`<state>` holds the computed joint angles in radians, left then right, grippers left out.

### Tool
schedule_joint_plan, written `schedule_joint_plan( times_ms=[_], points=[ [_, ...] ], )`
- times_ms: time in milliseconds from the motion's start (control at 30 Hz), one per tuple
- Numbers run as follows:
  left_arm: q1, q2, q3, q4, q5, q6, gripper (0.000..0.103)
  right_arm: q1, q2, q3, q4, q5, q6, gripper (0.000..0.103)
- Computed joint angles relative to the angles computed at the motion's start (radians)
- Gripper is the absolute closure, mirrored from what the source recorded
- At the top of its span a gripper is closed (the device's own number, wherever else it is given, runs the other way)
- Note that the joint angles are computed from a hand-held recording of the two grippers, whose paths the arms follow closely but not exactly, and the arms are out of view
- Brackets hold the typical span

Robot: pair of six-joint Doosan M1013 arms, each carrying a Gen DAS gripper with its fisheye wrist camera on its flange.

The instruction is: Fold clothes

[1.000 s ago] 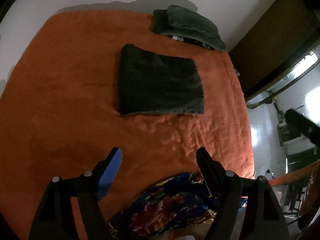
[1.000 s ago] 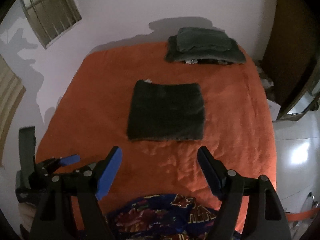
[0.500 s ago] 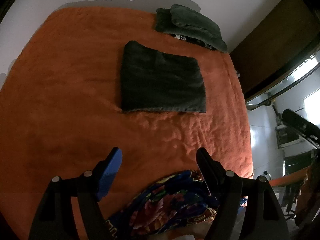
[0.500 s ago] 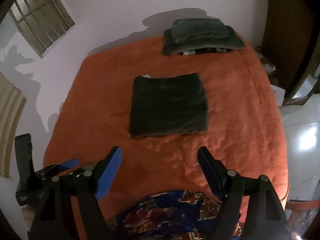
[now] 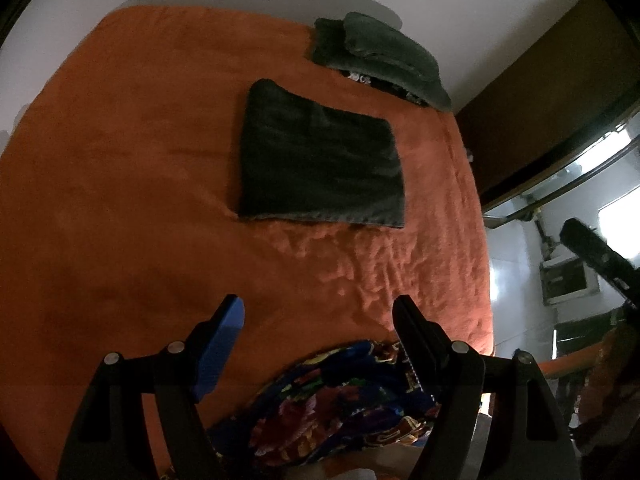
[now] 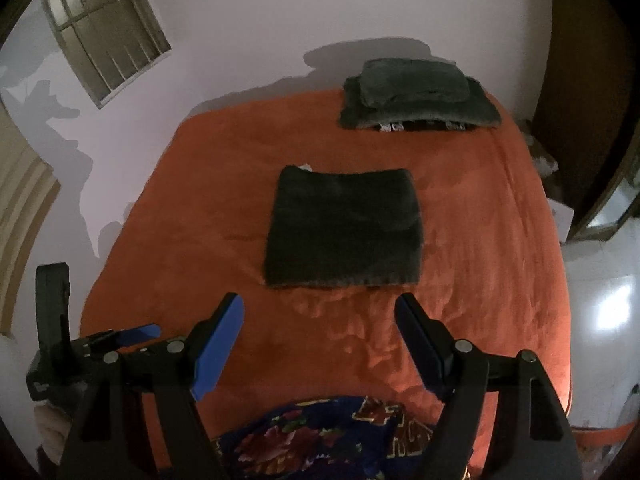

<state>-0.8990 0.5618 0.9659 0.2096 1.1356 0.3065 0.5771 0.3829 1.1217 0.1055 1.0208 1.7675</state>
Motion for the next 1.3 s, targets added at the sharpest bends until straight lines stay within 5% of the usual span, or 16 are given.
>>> schedule_joint_plan(
  times_ms=[1033, 1300],
  points=[
    [-0.008, -0.002, 0.016, -0.012, -0.092, 0.005, 0.025, -0.010, -0.031, 0.052, 0.049, 0.014, -0.037, 0.026],
    [-0.007, 0.003, 0.051, 0.073, -0.136, -0.040, 0.025, -0.019, -0.012, 0.037, 0.038, 0.018, -0.024, 0.026]
  ],
)
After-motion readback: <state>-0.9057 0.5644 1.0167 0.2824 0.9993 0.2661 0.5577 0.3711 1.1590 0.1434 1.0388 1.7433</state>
